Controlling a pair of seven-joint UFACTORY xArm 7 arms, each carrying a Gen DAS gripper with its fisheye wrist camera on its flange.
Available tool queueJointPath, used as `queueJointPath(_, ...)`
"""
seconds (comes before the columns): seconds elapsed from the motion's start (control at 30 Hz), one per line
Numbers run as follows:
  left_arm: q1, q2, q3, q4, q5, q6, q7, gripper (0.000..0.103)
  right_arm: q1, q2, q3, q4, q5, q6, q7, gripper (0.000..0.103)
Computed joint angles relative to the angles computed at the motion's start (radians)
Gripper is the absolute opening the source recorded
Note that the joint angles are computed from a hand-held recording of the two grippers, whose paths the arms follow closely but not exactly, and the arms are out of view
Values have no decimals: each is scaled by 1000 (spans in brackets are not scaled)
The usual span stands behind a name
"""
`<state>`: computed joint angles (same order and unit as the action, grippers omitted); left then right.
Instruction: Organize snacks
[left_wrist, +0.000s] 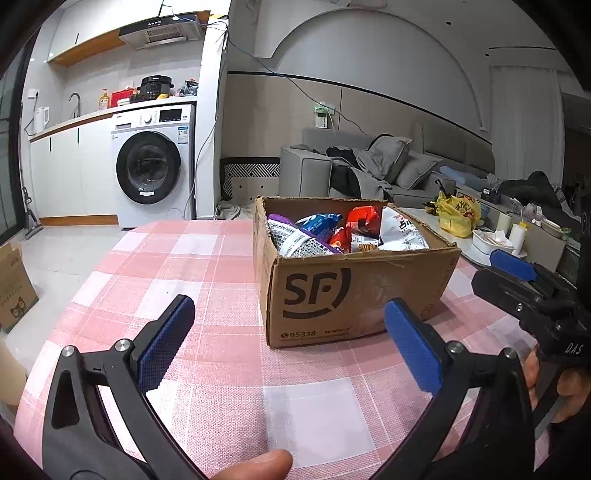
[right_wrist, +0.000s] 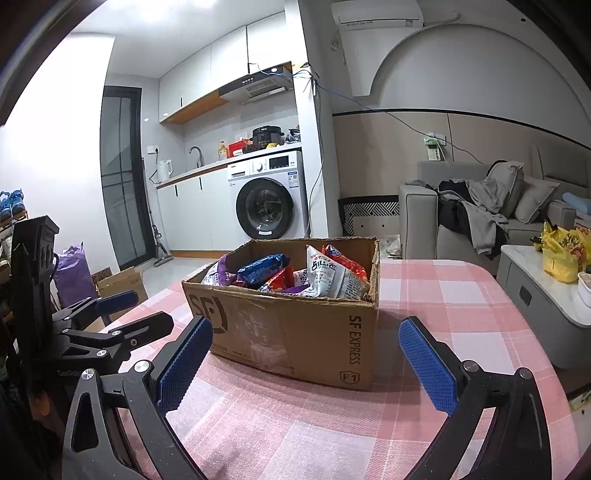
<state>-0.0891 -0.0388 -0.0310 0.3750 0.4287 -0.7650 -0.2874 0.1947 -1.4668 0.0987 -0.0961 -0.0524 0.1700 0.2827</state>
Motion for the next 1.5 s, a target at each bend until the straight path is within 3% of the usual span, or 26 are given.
queueJointPath(1.5, -1, 9, -5, -7, -20, -19, 13, 102, 1, -20, 5, -8, -10, 7, 11, 103)
